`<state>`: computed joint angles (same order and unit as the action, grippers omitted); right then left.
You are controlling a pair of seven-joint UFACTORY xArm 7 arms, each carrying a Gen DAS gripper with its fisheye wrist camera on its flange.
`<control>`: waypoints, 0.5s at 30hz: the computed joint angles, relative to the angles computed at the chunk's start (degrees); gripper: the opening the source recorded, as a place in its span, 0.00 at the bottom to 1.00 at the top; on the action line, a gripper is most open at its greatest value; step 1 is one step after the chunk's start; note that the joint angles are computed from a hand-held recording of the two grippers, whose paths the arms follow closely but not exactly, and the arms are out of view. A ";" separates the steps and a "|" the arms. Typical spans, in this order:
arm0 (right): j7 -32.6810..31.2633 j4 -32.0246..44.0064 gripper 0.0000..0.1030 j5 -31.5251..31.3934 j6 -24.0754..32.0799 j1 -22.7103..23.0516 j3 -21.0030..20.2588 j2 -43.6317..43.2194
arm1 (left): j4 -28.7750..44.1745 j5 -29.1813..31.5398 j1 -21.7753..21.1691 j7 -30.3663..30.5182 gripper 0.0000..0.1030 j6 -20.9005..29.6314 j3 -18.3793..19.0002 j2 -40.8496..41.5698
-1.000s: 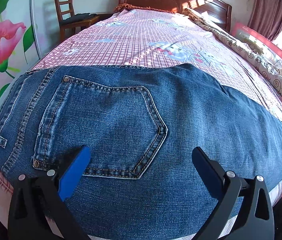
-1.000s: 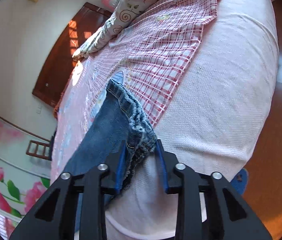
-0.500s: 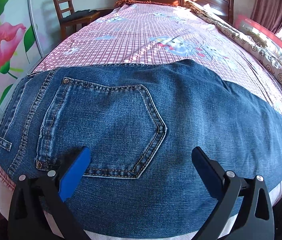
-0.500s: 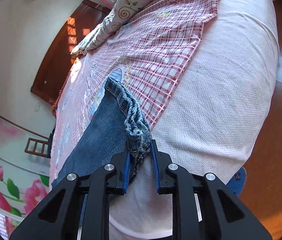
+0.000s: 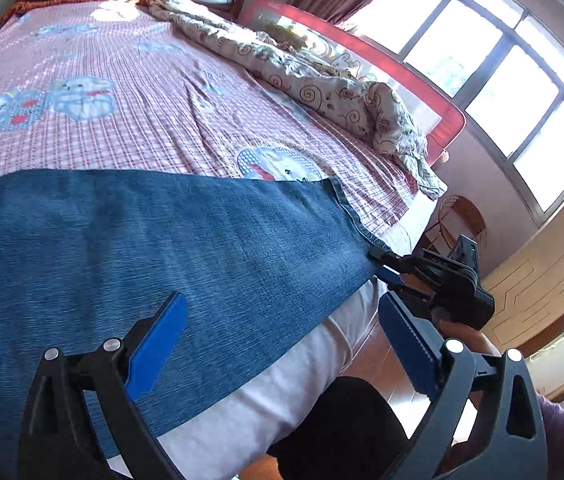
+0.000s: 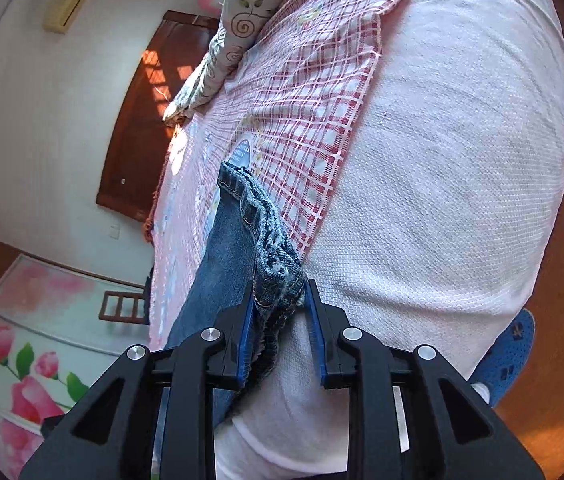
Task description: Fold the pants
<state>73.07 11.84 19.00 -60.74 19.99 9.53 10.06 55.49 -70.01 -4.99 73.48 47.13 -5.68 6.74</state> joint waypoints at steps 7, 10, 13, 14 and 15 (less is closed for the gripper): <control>-3.85 0.48 0.31 -0.21 1.23 0.02 -0.31 -0.93 | 3.82 5.31 -0.33 -8.40 0.93 -5.01 -2.11 7.65; -11.00 1.24 0.18 3.74 9.14 1.41 0.24 -5.72 | 2.76 5.84 -0.38 -7.00 0.93 -7.42 -3.11 7.26; -16.17 2.31 0.18 11.17 11.52 3.42 1.84 -9.49 | 2.38 5.27 -0.42 -5.93 0.95 -9.20 -3.86 7.24; -18.61 3.05 0.17 13.39 12.26 3.98 2.42 -10.72 | 1.97 4.72 -0.38 -5.11 0.96 -9.70 -4.07 6.99; -20.60 3.81 0.17 14.93 13.59 4.26 2.81 -12.16 | 1.56 4.55 -0.54 -4.27 0.96 -10.42 -4.23 6.73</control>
<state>52.46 15.65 33.93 -47.16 24.25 12.35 -2.10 57.04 -65.47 -5.53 69.22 36.70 -9.91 13.48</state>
